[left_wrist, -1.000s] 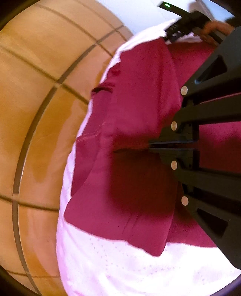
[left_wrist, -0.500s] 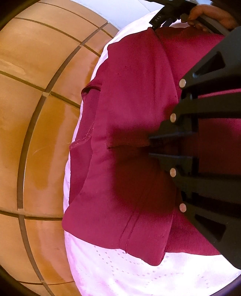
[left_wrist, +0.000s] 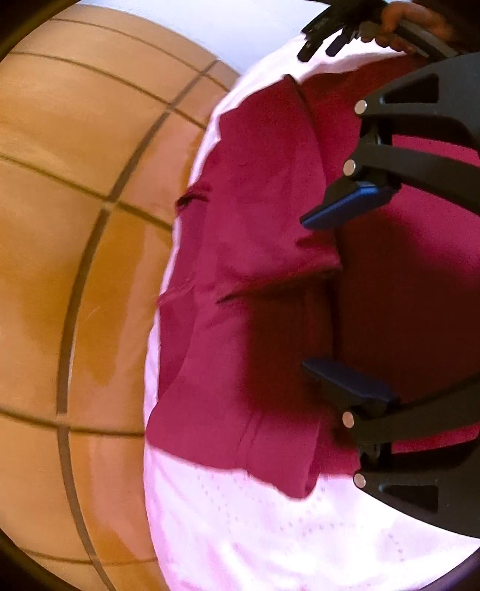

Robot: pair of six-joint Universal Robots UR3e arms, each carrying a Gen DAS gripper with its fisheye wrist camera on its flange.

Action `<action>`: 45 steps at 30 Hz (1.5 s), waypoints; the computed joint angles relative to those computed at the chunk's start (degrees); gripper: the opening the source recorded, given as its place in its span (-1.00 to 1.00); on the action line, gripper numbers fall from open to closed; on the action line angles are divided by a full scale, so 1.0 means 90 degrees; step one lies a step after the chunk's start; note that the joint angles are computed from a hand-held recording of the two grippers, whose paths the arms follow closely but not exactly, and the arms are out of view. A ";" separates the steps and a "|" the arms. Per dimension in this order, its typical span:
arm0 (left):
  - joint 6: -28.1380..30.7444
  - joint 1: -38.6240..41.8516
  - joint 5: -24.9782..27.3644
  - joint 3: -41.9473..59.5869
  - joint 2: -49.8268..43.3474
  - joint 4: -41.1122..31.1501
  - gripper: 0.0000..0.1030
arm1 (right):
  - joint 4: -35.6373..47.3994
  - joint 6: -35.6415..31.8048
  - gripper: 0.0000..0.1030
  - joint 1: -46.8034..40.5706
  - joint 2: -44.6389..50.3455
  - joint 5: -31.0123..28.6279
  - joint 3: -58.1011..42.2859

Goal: Fold small clothes

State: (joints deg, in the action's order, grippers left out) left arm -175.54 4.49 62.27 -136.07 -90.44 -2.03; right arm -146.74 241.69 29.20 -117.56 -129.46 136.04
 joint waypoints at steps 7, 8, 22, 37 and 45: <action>-0.0362 0.0079 0.0719 0.0480 -0.0363 0.0044 0.43 | -0.1867 -0.2140 0.46 -0.0154 0.1380 0.0227 -0.0792; -0.0329 0.0052 0.0834 0.0622 -0.0478 -0.0030 0.43 | -0.2155 -0.2541 0.34 -0.0205 0.1595 0.0399 -0.0893; -0.0468 -0.0437 0.2194 0.1340 -0.1550 0.0038 0.39 | -0.1053 -0.2830 0.68 -0.1727 0.3637 0.1607 -0.2360; 0.0032 -0.0646 0.2182 0.0507 -0.0417 -0.0175 0.95 | -0.0816 -0.2318 0.80 -0.0674 0.3044 0.0416 -0.2037; 0.0301 0.0059 0.1547 -0.0763 0.1255 -0.1052 0.95 | 0.0018 -0.1825 0.81 0.0514 0.2820 -0.0023 -0.2105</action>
State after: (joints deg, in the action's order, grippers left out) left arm -172.83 5.03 76.20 -142.94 -79.14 -11.49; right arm -146.57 225.27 33.82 -92.18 -129.66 117.09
